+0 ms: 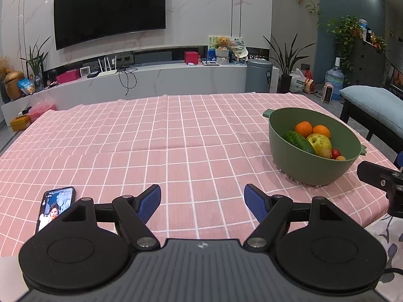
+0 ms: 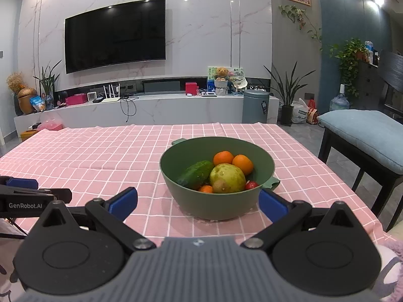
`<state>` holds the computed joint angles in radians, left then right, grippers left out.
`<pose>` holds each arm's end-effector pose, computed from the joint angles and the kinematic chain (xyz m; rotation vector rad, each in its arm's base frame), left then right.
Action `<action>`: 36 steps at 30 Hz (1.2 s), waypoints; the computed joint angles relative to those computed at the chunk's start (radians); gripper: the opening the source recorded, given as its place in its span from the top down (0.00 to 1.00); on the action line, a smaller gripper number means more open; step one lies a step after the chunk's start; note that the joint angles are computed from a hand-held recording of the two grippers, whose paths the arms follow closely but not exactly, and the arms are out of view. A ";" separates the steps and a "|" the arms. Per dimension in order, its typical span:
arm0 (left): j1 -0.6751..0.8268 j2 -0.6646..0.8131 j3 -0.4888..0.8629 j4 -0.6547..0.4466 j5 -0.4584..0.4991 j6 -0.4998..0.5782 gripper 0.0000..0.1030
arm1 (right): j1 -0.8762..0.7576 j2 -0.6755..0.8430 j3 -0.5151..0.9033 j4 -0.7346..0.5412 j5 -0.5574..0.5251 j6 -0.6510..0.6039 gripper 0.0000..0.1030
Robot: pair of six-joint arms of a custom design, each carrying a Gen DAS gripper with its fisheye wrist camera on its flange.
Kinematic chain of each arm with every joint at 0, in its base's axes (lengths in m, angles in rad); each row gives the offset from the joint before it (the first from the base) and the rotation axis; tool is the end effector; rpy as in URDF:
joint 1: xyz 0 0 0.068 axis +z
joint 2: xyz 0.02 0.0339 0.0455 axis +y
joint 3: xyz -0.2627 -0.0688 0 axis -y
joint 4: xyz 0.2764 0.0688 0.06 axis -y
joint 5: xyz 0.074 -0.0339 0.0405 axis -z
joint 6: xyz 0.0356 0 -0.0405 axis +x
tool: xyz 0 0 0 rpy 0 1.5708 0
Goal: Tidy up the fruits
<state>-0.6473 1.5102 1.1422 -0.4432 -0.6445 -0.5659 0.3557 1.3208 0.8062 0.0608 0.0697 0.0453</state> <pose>0.2954 -0.1965 0.2580 -0.2008 2.1817 0.1015 0.3042 0.1104 0.2362 -0.2698 2.0102 0.1831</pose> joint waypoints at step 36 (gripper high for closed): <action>-0.005 -0.005 -0.002 0.015 -0.004 0.022 0.14 | -0.005 0.002 -0.001 0.006 -0.005 -0.005 0.04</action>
<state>-0.6522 1.5049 1.1397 -0.4283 -0.6482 -0.5443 0.3508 1.3227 0.8055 0.0671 0.0646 0.0405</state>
